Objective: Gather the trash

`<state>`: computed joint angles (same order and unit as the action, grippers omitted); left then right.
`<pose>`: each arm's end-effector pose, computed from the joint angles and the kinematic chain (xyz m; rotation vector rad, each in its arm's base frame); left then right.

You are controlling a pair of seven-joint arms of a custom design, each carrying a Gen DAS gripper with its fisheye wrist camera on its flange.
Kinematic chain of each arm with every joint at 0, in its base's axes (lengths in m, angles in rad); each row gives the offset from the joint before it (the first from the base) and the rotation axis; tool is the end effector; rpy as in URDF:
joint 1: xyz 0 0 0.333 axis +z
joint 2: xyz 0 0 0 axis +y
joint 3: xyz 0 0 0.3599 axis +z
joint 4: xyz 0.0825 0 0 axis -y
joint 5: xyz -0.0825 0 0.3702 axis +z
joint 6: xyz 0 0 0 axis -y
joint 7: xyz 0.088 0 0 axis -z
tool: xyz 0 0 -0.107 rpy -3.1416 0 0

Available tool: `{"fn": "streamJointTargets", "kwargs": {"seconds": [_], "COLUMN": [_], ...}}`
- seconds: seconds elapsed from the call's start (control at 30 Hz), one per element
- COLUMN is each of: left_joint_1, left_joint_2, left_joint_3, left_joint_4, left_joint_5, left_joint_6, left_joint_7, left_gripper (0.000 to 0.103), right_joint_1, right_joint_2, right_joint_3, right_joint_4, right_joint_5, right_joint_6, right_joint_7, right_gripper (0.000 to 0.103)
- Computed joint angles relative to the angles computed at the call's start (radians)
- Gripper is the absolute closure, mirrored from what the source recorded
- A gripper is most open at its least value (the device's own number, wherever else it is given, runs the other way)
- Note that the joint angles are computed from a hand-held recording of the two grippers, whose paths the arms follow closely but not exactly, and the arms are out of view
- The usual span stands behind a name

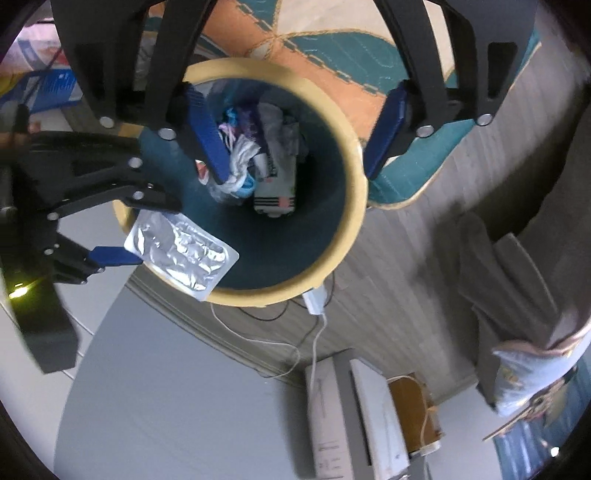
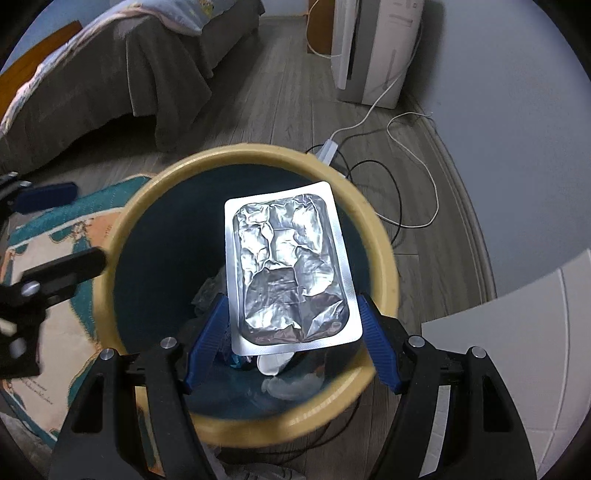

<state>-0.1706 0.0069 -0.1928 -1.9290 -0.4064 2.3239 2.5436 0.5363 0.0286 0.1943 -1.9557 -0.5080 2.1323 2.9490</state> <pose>0.5422 -0.2134 0.5729 -0.6516 2.8036 -0.7131 0.4393 0.3636 0.5296 -1.5572 2.3636 -0.5594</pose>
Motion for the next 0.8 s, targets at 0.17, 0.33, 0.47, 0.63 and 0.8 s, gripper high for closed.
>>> {"fn": "streamJointTargets", "kwargs": {"seconds": [0.17,0.33,0.47,0.63,0.8], "left_joint_1": [0.014,0.022,0.025,0.036,0.055], "left_joint_2": [0.012,0.002,-0.022,-0.067,-0.145], "left_joint_3": [0.011,0.014,0.015,0.022,0.047], "left_joint_4": [0.017,0.004,-0.027,-0.078,-0.114], "left_joint_5": [-0.011,-0.016,-0.029,-0.038,-0.111], "left_joint_6": [-0.022,-0.021,-0.01,-0.01,-0.038], "left_joint_7": [-0.025,-0.02,-0.007,0.003,0.044], "left_gripper": [0.022,0.015,0.011,0.011,0.008], "right_joint_1": [-0.003,0.005,0.018,0.034,0.057], "right_joint_2": [0.036,0.018,-0.032,-0.083,-0.142], "right_joint_3": [-0.005,-0.001,0.013,0.031,0.058], "right_joint_4": [0.022,-0.006,-0.061,-0.102,-0.099], "right_joint_5": [0.017,0.022,0.02,0.036,0.026], "right_joint_6": [-0.027,-0.037,-0.023,-0.046,-0.081], "right_joint_7": [-0.019,0.007,0.069,0.107,0.15], "right_gripper": [0.025,0.023,0.022,0.022,0.017]}}
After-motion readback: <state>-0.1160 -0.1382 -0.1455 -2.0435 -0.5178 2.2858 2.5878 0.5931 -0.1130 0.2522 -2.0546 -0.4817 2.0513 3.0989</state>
